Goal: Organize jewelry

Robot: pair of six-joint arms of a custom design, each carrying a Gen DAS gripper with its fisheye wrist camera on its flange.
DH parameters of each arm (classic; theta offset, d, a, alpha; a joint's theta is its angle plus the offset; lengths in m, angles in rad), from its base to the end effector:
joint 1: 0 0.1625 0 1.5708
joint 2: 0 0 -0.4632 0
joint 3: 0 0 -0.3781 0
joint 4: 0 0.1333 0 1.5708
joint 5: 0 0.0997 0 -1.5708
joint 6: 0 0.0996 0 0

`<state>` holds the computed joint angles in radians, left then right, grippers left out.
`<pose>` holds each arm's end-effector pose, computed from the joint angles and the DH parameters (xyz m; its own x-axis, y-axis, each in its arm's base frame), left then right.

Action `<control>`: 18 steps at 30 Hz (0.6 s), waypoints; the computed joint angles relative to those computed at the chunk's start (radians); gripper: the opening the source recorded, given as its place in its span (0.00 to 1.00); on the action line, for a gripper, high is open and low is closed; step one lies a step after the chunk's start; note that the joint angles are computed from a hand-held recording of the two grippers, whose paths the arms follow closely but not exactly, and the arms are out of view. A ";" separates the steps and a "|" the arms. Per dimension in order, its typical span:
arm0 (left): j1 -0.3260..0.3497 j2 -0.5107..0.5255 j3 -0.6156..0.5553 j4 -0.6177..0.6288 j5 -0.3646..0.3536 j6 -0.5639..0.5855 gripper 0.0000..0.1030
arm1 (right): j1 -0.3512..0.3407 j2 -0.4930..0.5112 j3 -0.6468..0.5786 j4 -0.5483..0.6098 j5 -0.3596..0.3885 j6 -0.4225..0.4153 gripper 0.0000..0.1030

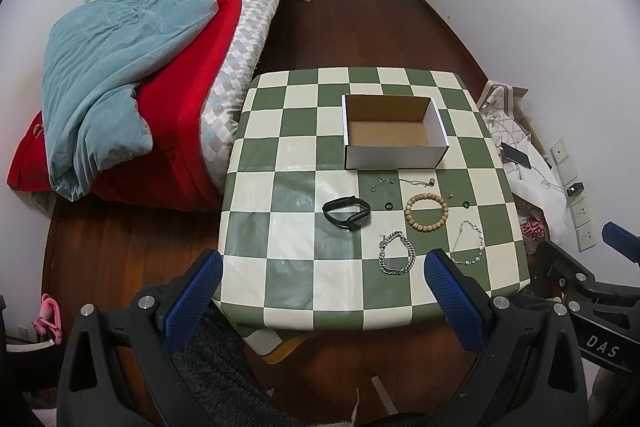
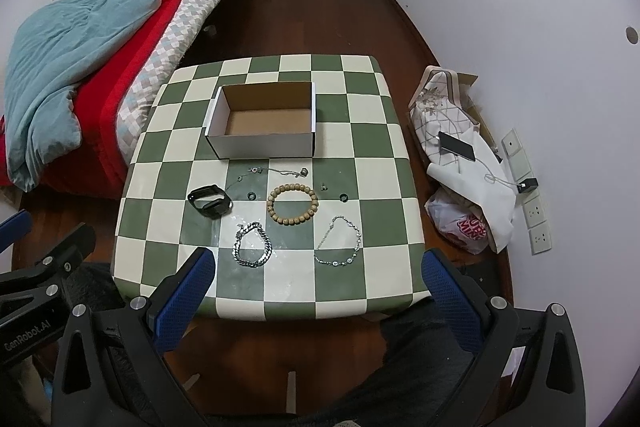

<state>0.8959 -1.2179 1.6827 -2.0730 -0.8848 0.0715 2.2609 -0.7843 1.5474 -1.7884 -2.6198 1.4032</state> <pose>-0.2219 -0.5916 0.3544 -0.5728 0.5195 -0.6341 0.6670 0.7450 0.0079 0.4568 -0.4796 0.1342 -0.5529 0.5392 0.6352 0.0059 0.7649 -0.6442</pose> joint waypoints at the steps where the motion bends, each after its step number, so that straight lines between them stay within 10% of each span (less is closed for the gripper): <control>1: -0.001 0.000 -0.002 0.002 -0.001 -0.002 1.00 | 0.001 0.000 -0.001 0.001 0.000 0.000 1.00; 18: -0.008 -0.001 -0.007 0.006 -0.004 -0.006 1.00 | 0.018 0.008 -0.027 0.045 -0.006 0.025 1.00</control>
<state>0.8879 -1.2184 1.6755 -2.0667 -0.8884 0.0654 2.2785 -0.7766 1.5204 -1.7432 -2.6254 1.4282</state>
